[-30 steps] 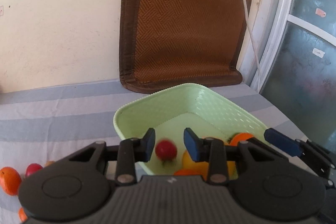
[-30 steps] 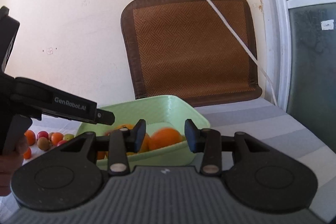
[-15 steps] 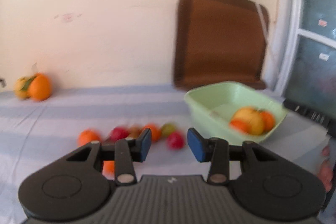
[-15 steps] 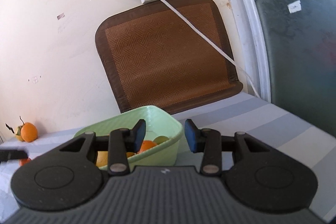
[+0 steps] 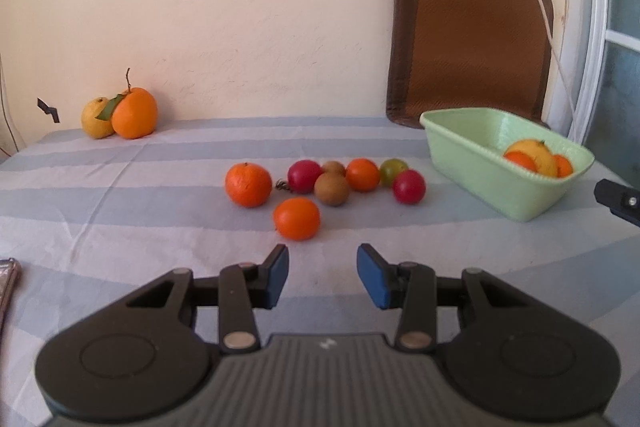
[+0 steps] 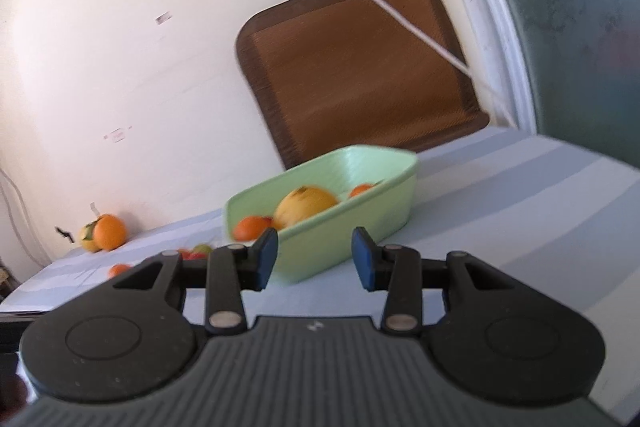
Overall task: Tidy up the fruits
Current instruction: 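Withdraw both tools from the basket back toward the fruit row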
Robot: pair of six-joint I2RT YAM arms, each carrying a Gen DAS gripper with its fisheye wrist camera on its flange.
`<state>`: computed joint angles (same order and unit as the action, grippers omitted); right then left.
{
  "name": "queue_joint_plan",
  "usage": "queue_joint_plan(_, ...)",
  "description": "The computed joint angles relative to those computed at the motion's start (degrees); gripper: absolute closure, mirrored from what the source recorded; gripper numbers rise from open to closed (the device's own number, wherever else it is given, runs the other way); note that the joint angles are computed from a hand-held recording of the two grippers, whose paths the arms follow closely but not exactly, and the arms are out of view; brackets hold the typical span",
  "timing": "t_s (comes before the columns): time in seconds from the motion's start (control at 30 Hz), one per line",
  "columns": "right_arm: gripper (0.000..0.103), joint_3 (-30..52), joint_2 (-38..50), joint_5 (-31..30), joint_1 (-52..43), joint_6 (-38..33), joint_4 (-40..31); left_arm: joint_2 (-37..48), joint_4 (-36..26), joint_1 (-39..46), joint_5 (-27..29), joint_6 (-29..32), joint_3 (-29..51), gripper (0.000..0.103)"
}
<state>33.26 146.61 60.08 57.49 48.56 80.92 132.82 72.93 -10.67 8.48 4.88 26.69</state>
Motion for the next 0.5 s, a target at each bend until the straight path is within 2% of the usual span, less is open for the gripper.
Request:
queue_joint_plan(0.07,0.06,1.37,-0.34,0.66,1.42,-0.08,-2.32,1.09,-0.1,-0.01,-0.23,0.34,0.41,0.064)
queue_joint_plan(0.23,0.06,4.13,-1.13,0.25,3.06,-0.88,-7.75,2.62,4.47,0.42,0.37,0.65,-0.76,0.062)
queue_joint_plan(0.5,0.056,5.85,-1.57,-2.48,3.03,-4.11,-10.08,3.73,7.38,0.69,1.9,1.36,-1.43,0.062)
